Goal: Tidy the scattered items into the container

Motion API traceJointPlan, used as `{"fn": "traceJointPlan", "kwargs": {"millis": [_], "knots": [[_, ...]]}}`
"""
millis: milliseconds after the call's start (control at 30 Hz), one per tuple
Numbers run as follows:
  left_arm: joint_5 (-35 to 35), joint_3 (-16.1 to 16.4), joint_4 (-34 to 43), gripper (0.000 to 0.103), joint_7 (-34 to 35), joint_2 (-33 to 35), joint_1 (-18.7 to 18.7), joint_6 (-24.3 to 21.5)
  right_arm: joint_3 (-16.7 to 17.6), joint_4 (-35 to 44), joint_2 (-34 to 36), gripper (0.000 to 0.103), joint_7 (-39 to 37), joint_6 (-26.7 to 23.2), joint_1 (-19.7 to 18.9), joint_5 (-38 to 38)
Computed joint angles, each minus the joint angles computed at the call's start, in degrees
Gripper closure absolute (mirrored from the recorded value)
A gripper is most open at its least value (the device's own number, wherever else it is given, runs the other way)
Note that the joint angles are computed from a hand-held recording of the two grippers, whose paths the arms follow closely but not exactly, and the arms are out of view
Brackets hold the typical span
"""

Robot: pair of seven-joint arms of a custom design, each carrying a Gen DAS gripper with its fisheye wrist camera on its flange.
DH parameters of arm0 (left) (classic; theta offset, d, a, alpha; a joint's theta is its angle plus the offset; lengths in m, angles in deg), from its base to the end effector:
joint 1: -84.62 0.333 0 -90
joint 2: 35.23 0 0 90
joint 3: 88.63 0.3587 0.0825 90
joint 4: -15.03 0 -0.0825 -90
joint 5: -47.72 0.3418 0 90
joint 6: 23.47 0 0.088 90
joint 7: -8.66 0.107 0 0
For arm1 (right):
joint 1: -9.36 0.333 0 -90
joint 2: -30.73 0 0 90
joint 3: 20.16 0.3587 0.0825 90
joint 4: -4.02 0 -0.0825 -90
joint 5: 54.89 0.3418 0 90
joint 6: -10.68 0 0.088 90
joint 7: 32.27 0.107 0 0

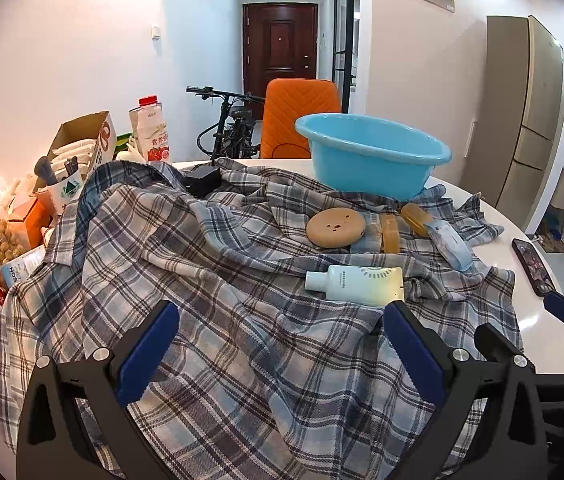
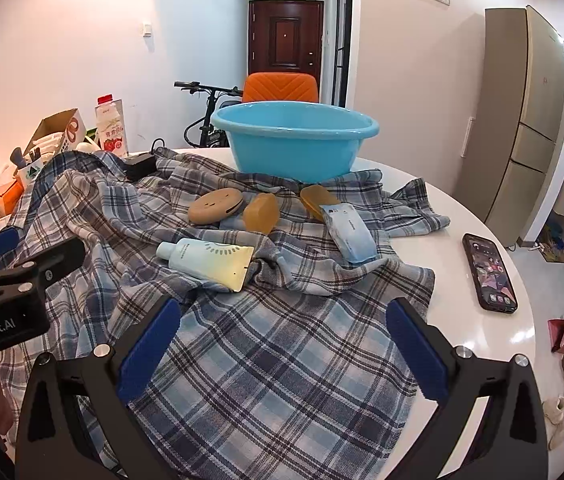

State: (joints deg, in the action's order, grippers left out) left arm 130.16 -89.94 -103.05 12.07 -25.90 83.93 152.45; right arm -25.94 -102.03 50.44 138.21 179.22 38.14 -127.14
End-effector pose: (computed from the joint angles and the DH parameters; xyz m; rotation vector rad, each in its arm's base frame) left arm 0.5543 -0.0982 0.4715 -1.7343 1.6098 -0.8066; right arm 0.5568 0.3121 0.4535 -1.8110 1.5064 -0.7762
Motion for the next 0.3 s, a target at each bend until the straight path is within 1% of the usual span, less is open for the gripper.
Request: {"fn": "traceJointPlan", "kwargs": {"millis": [67, 167, 233, 300], "knots": [[1.16, 0.10, -0.01, 0.000, -1.90, -0.21, -0.18, -0.87, 0.05, 0.20, 0.11, 0.001, -0.21, 0.08, 0.06, 0.16], [-0.08, -0.15, -0.13, 0.000, -0.65, -0.13, 0.27, -0.48, -0.22, 0.43, 0.00, 0.001, 0.60, -0.27, 0.56, -1.09], [0.32, -0.04, -0.05, 0.000, -1.01, -0.15, 0.27, -0.17, 0.08, 0.52, 0.02, 0.001, 0.35, -0.38, 0.38, -0.99], [-1.74, -0.21, -0.42, 0.000, 0.72, -0.20, 0.48, 0.18, 0.32, 0.50, 0.04, 0.001, -0.03, -0.34, 0.21, -0.65]]}}
